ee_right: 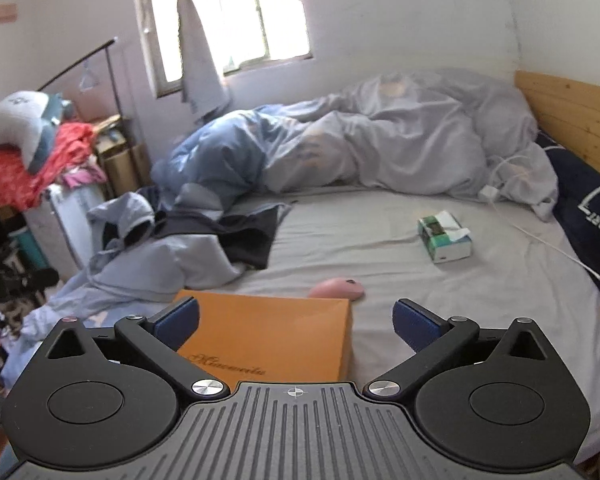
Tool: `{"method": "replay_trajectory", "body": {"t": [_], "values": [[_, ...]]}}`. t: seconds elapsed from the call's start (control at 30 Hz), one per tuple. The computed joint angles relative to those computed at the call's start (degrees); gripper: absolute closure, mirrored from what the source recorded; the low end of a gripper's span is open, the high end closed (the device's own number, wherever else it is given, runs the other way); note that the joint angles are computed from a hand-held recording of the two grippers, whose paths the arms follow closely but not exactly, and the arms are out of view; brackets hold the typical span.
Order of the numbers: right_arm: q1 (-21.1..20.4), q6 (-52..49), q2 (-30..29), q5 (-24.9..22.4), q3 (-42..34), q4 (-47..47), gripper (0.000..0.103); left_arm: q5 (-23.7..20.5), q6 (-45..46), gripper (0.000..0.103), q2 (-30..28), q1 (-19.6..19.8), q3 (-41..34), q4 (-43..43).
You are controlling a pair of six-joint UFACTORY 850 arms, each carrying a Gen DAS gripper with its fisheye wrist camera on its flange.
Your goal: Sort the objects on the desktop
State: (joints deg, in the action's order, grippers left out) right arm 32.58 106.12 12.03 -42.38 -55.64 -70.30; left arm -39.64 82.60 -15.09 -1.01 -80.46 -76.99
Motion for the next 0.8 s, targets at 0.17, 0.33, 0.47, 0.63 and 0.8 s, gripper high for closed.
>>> {"method": "replay_trajectory", "body": {"t": [0.17,0.33,0.47,0.63,0.8], "values": [[1.6,5.1,-0.7,-2.6,2.0,-4.8,0.000,1.1,1.7,0.000,0.1,-1.1,1.3,3.0],[1.8,7.4,-1.9,-4.9,2.9,-5.2,0.000,2.8,-0.1,0.000,1.2,-2.1,2.8,7.4],[1.3,7.0,-2.5,-3.5,2.8,-3.5,0.000,2.9,0.5,0.000,2.1,-2.1,3.7,7.4],[1.9,6.4,-3.1,-2.6,2.5,-3.5,0.000,3.9,0.1,0.000,2.3,-2.2,4.2,7.3],[2.3,4.3,-3.8,-2.1,1.7,-2.2,0.000,3.4,8.2,0.000,2.8,-2.0,5.7,1.4]]}}
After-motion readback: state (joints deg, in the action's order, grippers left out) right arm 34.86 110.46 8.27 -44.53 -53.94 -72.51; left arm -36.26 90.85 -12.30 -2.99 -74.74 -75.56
